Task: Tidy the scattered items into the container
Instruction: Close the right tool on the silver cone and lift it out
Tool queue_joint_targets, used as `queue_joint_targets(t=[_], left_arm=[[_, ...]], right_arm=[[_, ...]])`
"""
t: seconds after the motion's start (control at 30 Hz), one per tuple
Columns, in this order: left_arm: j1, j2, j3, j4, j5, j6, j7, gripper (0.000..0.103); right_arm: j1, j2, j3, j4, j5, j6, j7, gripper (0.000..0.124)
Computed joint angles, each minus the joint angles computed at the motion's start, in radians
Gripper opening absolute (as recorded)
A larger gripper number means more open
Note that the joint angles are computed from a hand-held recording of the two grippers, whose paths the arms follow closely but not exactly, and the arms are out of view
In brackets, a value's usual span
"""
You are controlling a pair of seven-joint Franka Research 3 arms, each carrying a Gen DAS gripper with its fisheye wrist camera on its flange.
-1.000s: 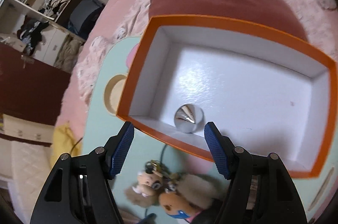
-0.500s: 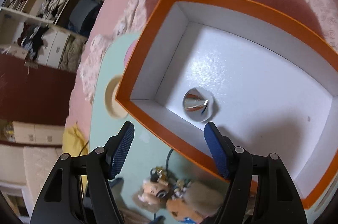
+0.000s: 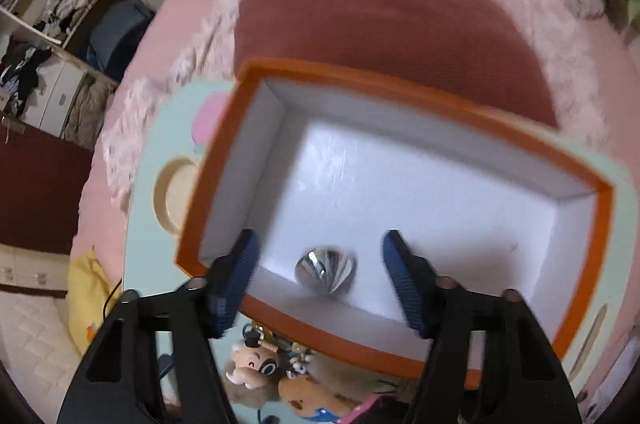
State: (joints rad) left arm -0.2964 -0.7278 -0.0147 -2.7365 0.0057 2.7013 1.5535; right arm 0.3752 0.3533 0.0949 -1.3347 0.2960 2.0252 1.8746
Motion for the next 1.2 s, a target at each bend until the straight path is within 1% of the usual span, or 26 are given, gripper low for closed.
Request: queue_joint_targets(t=[0.1,0.17,0.2,0.23,0.27,0.3,0.37,0.4,0.53,0.57,0.63,0.73,0.77,0.8,0.87,0.9,0.93,0.97,1.03,1.1,1.2], left_arm=[[0.000,0.002,-0.001,0.001,-0.001,0.000,0.001,0.102],[-0.003,0.001,0.003,0.001,-0.004,0.000,0.003,0.102],[-0.004,0.004,0.005,0.003,-0.006,-0.001,0.006,0.102],[-0.005,0.005,0.004,0.005,-0.007,-0.001,0.006,0.102],[-0.005,0.007,0.003,0.007,-0.008,-0.001,0.006,0.102],[-0.005,0.008,0.003,0.008,-0.009,-0.001,0.006,0.102],[-0.005,0.008,0.004,0.008,-0.009,-0.001,0.009,0.102],[-0.005,0.010,0.003,0.010,-0.010,0.000,0.010,0.102],[-0.005,0.014,0.001,0.013,-0.012,0.001,0.010,0.102],[-0.005,0.015,0.001,0.014,-0.011,0.002,0.011,0.102],[-0.005,0.019,0.000,0.018,-0.012,0.004,0.011,0.102],[-0.006,0.023,-0.002,0.020,-0.012,0.005,0.011,0.102],[-0.006,0.020,0.000,0.018,-0.012,0.005,0.012,0.102],[-0.006,0.019,0.000,0.017,-0.012,0.005,0.014,0.102],[-0.007,0.020,0.000,0.018,-0.012,0.005,0.014,0.102],[-0.007,0.020,0.001,0.017,-0.013,0.005,0.015,0.102],[-0.007,0.020,0.001,0.017,-0.013,0.005,0.016,0.102],[-0.007,0.017,0.002,0.015,-0.013,0.005,0.018,0.102],[-0.007,0.020,0.000,0.018,-0.013,0.005,0.017,0.102],[-0.008,0.018,0.002,0.016,-0.014,0.005,0.019,0.102],[-0.008,0.016,0.004,0.014,-0.015,0.005,0.023,0.102]], right_arm=[[-0.004,0.053,0.012,0.068,0.037,-0.063,0.007,0.057],[0.001,0.108,0.019,0.147,0.043,-0.128,0.009,0.055],[0.014,0.141,0.014,0.200,0.014,-0.182,0.017,0.051],[0.035,0.158,0.002,0.237,-0.030,-0.212,0.029,0.043],[0.054,0.161,-0.010,0.250,-0.073,-0.235,0.038,0.038],[0.062,0.170,-0.012,0.271,-0.086,-0.253,0.045,0.032],[0.063,0.175,-0.009,0.282,-0.083,-0.262,0.045,0.031],[0.063,0.166,-0.010,0.267,-0.081,-0.249,0.046,0.031],[0.065,0.128,-0.010,0.202,-0.078,-0.195,0.058,0.031],[0.066,0.114,-0.012,0.178,-0.082,-0.171,0.059,0.031],[0.059,0.061,-0.019,0.087,-0.096,-0.103,0.041,0.031],[0.053,-0.037,-0.023,-0.056,-0.107,0.057,0.056,0.031],[0.051,-0.088,-0.025,-0.122,-0.114,0.126,0.064,0.031],[0.051,-0.119,-0.023,-0.160,-0.126,0.169,0.073,0.031],[0.042,-0.233,-0.019,-0.297,-0.140,0.288,0.076,0.031],[0.032,-0.279,-0.012,-0.353,-0.124,0.332,0.058,0.031],[0.031,-0.295,-0.001,-0.374,-0.110,0.363,0.049,0.031],[0.023,-0.337,0.006,-0.427,-0.065,0.398,0.009,0.031],[0.019,-0.392,0.017,-0.501,-0.015,0.435,-0.039,0.031],[0.012,-0.462,0.017,-0.595,0.019,0.451,-0.086,0.031],[0.007,-0.505,0.019,-0.675,0.059,0.464,-0.110,0.031]])
